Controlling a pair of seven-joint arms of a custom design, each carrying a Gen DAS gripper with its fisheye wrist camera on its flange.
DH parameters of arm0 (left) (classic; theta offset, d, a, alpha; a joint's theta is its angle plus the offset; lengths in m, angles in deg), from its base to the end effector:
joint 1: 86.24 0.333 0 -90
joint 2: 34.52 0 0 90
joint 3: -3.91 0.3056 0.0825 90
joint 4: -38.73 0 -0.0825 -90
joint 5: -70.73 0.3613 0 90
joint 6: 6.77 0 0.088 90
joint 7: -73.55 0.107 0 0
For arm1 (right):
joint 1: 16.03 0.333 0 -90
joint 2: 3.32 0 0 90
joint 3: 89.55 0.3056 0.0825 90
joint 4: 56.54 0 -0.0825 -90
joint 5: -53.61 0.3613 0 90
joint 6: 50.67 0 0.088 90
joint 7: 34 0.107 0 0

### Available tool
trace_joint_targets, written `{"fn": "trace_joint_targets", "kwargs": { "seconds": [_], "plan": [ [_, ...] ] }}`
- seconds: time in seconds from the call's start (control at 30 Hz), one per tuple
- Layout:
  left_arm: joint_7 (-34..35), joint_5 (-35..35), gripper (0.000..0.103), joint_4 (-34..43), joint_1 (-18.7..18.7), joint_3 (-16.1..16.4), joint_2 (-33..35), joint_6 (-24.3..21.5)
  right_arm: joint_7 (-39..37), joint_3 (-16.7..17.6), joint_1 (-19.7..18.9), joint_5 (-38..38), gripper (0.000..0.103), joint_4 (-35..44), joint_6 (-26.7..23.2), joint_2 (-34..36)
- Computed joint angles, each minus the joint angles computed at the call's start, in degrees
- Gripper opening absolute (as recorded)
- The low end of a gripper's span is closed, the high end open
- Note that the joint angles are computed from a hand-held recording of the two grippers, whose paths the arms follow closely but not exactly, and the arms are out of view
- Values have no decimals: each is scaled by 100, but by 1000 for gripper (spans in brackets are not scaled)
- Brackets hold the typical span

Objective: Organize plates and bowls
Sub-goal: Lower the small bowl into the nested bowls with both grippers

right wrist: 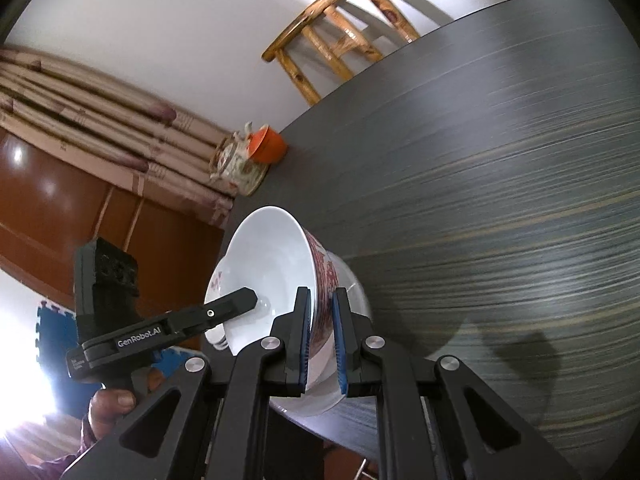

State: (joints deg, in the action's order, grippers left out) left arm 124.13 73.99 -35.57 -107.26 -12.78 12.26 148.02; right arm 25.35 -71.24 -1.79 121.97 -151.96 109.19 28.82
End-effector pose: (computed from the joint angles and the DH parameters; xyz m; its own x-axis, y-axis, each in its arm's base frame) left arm 0.6433 -0.4117 0.3427 0.0324 -0.8734 0.4858 -0.9146 -0.2220 -0.3380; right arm 0.6139 0.3027 0.3353 0.1274 -0.6766 -0.7252 -0.9164 0.1994 -0.3470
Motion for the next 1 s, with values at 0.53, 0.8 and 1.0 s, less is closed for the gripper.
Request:
{"fn": "trace_joint_targets", "kwargs": {
  "seconds": [0.53,0.8,1.0],
  "plan": [
    [-33,-150,8,-793,250,-173,-231,424,982,-90,327,-1071,12,132,5,198],
    [-87,-98,8,-514,139,-96,-81,256,1199,-60,326,-1349,12,119,-6,195],
    [-170,73,8,-421,-9,32,-44,171,1337,-31,321,-1441,12,123,2,237]
  ]
}}
